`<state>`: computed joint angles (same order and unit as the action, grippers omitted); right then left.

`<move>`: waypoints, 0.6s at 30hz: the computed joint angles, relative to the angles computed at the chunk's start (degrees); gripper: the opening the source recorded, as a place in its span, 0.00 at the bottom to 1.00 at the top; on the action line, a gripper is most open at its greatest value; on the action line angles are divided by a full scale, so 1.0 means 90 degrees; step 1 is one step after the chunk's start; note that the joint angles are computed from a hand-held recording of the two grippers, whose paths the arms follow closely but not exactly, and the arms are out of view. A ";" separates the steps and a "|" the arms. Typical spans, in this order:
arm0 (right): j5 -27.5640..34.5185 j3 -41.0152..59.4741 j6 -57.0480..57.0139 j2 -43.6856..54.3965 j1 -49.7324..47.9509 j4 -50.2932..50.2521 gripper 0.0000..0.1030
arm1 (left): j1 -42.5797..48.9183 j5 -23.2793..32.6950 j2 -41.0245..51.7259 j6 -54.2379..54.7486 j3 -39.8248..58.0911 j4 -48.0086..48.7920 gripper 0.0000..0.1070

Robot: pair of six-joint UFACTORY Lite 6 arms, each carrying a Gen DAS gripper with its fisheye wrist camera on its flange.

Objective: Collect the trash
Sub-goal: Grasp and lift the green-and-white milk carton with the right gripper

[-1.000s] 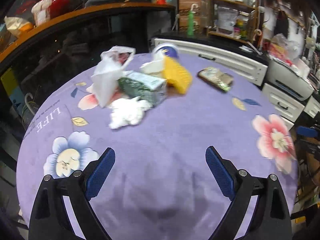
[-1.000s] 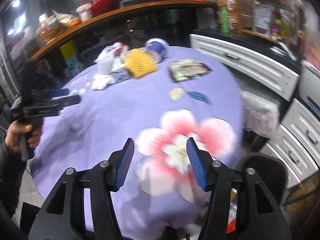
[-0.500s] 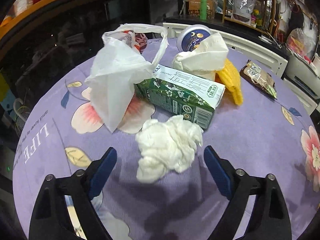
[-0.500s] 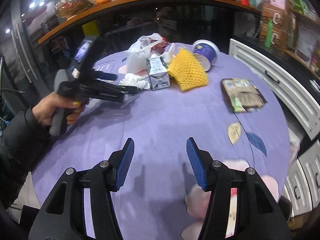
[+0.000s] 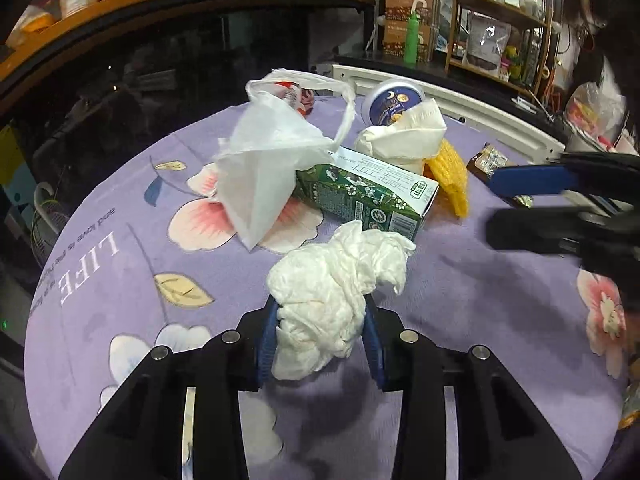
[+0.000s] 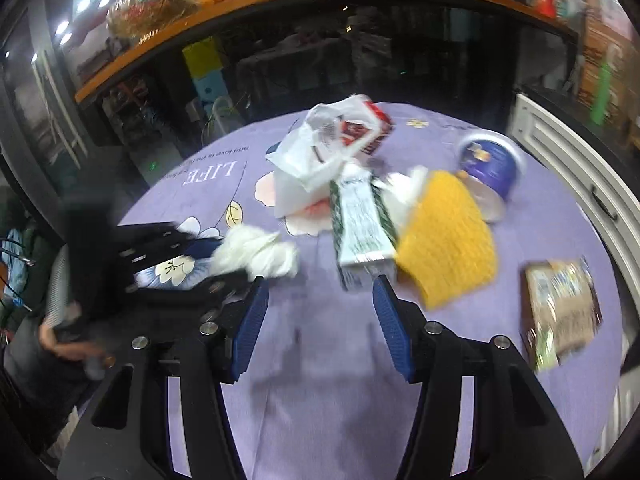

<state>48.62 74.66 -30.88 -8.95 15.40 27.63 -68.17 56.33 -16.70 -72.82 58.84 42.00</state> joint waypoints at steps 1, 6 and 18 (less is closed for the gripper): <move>-0.0109 0.0141 0.0176 0.0201 0.0160 -0.0233 0.53 | -0.0158 0.0169 -0.0105 -0.0146 -0.0027 0.0041 0.34; -0.0498 0.1018 0.1096 0.1291 0.0762 -0.1348 0.53 | -0.0727 0.0622 -0.0727 -0.0773 -0.0419 0.0196 0.34; -0.0435 0.2646 0.2746 0.3318 0.1419 -0.3527 0.51 | -0.1240 0.0878 -0.1022 -0.1307 -0.0644 0.0285 0.34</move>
<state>44.71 98.48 -6.16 20.91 28.17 -4.11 -79.34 64.23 -25.90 -84.58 53.04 44.57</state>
